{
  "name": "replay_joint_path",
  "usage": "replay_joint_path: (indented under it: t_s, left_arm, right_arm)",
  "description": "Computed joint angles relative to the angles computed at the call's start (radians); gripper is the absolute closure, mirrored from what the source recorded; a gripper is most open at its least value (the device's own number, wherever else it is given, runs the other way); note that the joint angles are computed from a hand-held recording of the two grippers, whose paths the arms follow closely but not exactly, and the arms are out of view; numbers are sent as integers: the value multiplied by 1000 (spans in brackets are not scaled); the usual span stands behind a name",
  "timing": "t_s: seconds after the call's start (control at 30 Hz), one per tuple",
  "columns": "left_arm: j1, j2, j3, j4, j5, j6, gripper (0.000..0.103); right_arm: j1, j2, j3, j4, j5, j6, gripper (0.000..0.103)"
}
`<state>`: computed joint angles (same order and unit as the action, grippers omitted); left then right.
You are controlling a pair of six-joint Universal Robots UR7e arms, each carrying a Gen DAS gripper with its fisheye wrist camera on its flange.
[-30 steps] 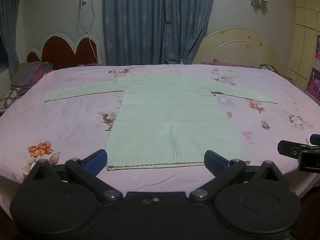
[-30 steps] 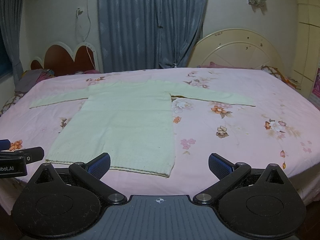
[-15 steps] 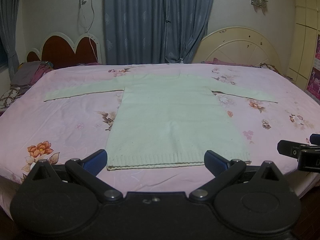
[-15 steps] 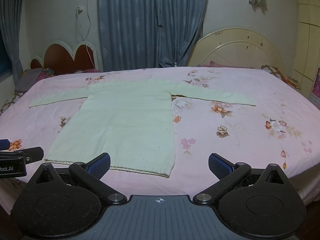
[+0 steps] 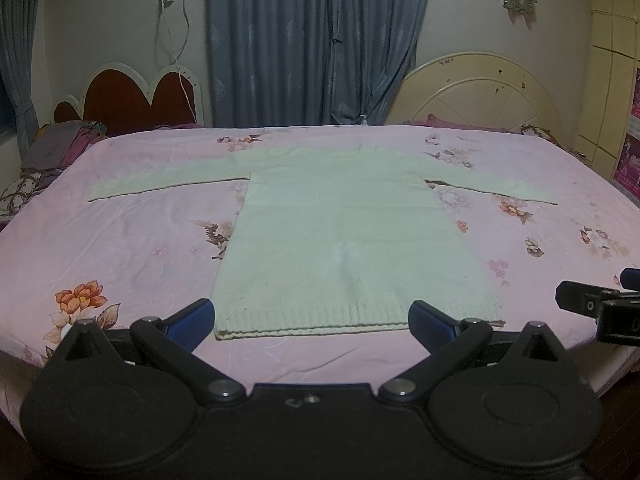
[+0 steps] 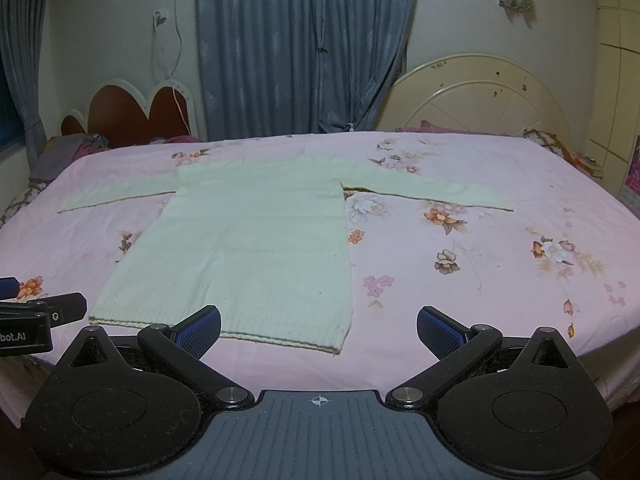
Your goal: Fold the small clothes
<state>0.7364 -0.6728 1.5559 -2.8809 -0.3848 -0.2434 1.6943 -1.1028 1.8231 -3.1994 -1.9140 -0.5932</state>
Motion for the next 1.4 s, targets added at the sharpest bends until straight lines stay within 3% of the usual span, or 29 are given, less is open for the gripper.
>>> replay_joint_path:
  t_s: [0.3,0.57,1.17,1.4]
  left_arm:
    - [13,2,-18,11,-11,21,0]
    - [56,43,-103,-65,-53,155,0]
    - [191,177,-483,-48,-243,472,0]
    - [225,217,-587,31,-290,469,0]
  right_arm:
    - [-3,14,-16,-2,-10,-5,0]
    - [6,85,-107,4,-38,2,0]
    - [52,359,-504,50,-157,60,0]
    - [59,444,-644,68,-197,48,0]
